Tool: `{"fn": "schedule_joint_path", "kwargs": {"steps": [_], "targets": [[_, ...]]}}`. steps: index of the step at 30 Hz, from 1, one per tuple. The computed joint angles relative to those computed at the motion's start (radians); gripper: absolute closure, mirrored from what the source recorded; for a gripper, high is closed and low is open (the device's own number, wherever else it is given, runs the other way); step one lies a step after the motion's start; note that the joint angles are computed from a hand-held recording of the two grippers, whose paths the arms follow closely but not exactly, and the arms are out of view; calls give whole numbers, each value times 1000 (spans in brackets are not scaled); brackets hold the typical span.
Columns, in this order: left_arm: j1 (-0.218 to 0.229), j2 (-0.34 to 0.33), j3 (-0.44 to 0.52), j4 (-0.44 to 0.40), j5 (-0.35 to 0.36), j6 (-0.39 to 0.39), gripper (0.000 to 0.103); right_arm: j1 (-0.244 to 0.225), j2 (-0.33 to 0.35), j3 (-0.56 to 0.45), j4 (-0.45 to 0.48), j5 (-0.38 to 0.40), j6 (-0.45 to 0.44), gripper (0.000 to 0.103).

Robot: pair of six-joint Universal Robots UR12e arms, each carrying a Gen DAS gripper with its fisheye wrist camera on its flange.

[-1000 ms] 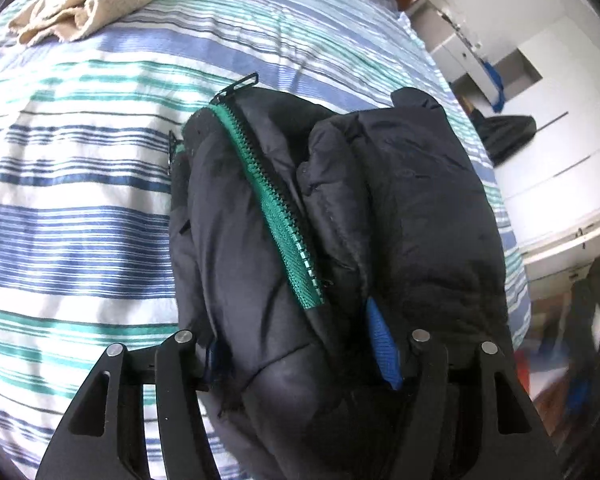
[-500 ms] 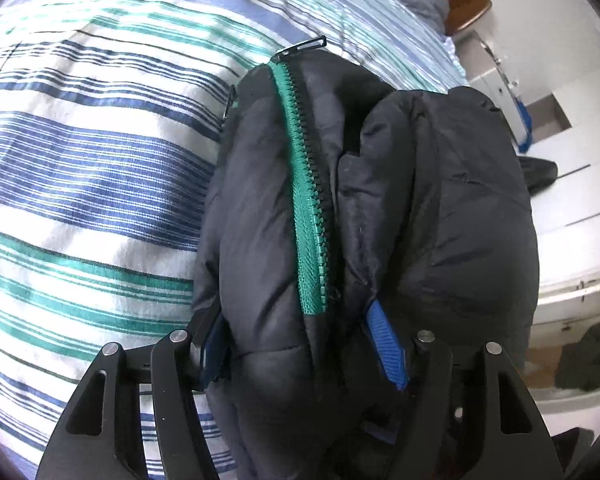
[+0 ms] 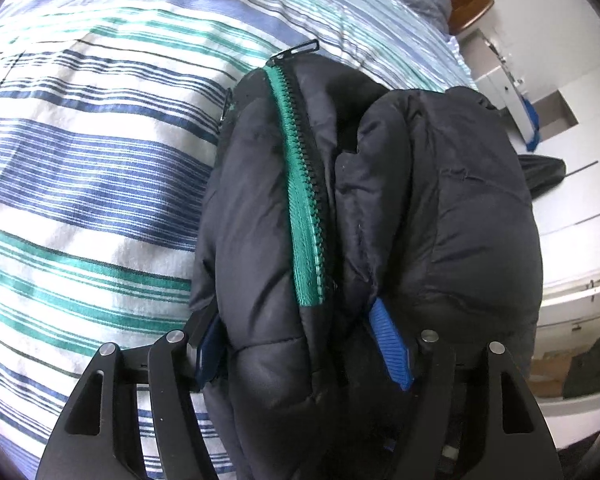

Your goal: Fold large clothes

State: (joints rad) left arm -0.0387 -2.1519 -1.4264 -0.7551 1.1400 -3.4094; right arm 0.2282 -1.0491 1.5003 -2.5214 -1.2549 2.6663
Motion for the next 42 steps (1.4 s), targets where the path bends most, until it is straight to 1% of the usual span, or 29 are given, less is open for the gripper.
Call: {"fn": "schedule_joint_path", "kwargs": {"steps": [1,3,6,7,8,10,12,13,16,19,21,22,23,24,25,26,28,29,30,31,32,33,35,36,37,39,40,41,42], "targets": [[-2,0,-2,7,7,-1,34,-4,-12,8,-3,16,10,69],[-5,1,-6,17,11,0,34,-32,-61,58,-41,56,22,69],[-5,0,-12,33,2,-3,34,-83,-121,130,-91,73,67,69],[-6,0,-15,41,0,-5,34,-104,-141,157,-113,71,92,69],[-6,0,-18,47,-2,-6,34,-120,-152,178,-130,51,117,69],[-7,-3,-21,61,-14,-13,33,-137,-150,188,-126,32,151,69],[-11,-6,-22,70,-18,-20,31,-149,-125,175,-70,49,162,69],[-15,-5,-20,71,-4,-21,31,-145,-111,161,-52,43,159,69],[-25,-3,-16,70,28,-26,31,-148,-96,171,-71,66,158,69],[-30,1,-18,83,59,-34,31,-153,-109,181,-69,79,158,69],[-43,12,-25,110,113,-19,30,-152,-128,183,-67,78,150,66],[-53,21,-29,123,160,-7,29,-155,-139,189,-73,84,149,60],[-61,27,-30,130,192,-1,28,-161,-151,198,-91,96,148,54],[-68,35,-33,138,217,9,27,-168,-157,203,-118,102,149,36],[-75,46,-40,149,237,26,26,-178,-171,220,-146,103,150,21],[-79,55,-46,156,249,41,25,-186,-178,231,-165,100,150,19],[-87,75,-63,176,274,75,19,-197,-190,236,-160,74,146,19],[-93,87,-74,188,299,93,13,-199,-194,240,-158,57,148,19],[-99,98,-85,199,325,111,9,-200,-199,242,-145,11,155,19],[-107,111,-101,219,359,132,8,-201,-202,246,-142,-14,164,19],[-109,122,-117,235,370,149,7,-201,-205,252,-147,-32,175,19],[-109,132,-129,238,362,168,2,-205,-210,268,-171,-57,188,19],[-105,153,-159,240,326,197,0,-209,-211,283,-198,-90,190,19],[-106,164,-174,247,329,207,0,-204,-213,294,-213,-136,187,19],[-110,175,-190,256,350,211,0,-205,-219,305,-219,-170,179,19],[-120,200,-230,288,432,204,0,-205,-226,319,-235,-204,145,19],[-118,211,-245,287,456,197,1,-207,-231,325,-247,-201,122,19],[-112,223,-263,289,456,186,1,-212,-237,330,-260,-190,106,19],[-95,236,-285,296,422,169,1,-221,-243,339,-286,-157,83,19]]}}
